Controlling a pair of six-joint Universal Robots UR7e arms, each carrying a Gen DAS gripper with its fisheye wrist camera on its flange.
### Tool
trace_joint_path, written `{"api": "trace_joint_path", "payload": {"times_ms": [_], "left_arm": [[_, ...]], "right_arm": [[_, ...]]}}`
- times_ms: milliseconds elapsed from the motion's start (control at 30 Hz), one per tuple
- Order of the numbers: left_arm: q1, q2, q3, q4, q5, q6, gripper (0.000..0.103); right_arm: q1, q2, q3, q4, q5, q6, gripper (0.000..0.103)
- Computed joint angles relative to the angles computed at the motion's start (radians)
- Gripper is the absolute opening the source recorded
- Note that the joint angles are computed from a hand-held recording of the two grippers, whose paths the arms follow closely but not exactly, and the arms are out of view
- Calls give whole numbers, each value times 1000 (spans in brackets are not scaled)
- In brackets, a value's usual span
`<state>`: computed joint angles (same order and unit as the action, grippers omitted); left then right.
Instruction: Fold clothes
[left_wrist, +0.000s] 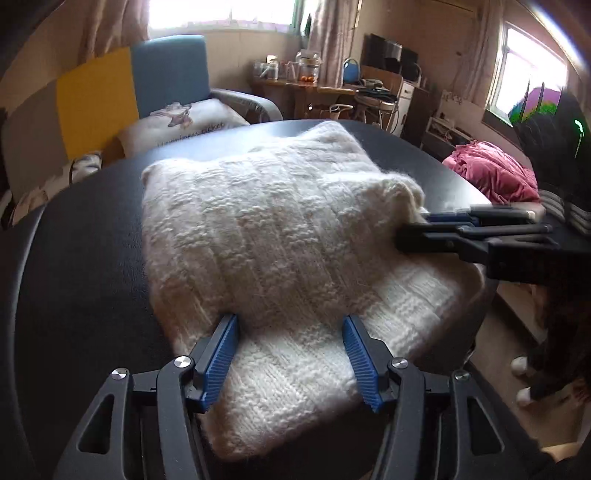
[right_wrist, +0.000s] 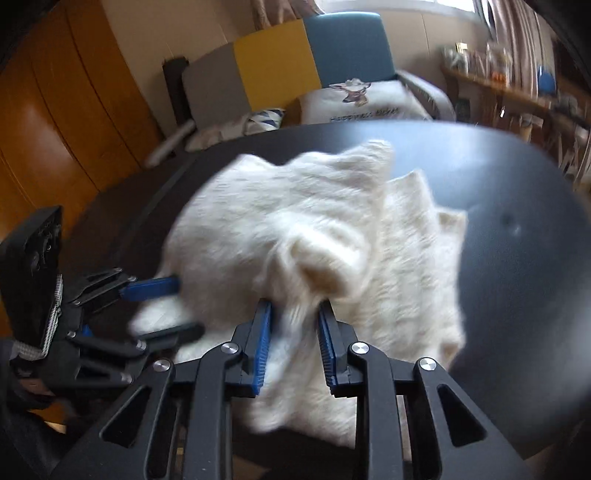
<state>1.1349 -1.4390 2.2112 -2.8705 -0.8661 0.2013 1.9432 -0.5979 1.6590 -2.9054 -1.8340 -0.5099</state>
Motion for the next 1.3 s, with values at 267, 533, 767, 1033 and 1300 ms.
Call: {"api": "trace_joint_path", "payload": {"times_ms": [267,533,767,1033,1300], "left_arm": [[-7,-71,-11,-22,-91,-18,60],[2,30,-153,-44,-45,46,60],[30,80,-158,-25,-9,41,60],[45,41,-221,-19,-95,49,60],[103,130,-371,65,-130,-25,60]], "right_arm": [[16,-5,17,-6,-91,-32,27],[18,-78,-14,-100,119,-3,57],[-14,144,-265,175,-12,48,63],[-15,83,-241,131,45,6,63],[10,169,-430,229,74,-42,63]]}}
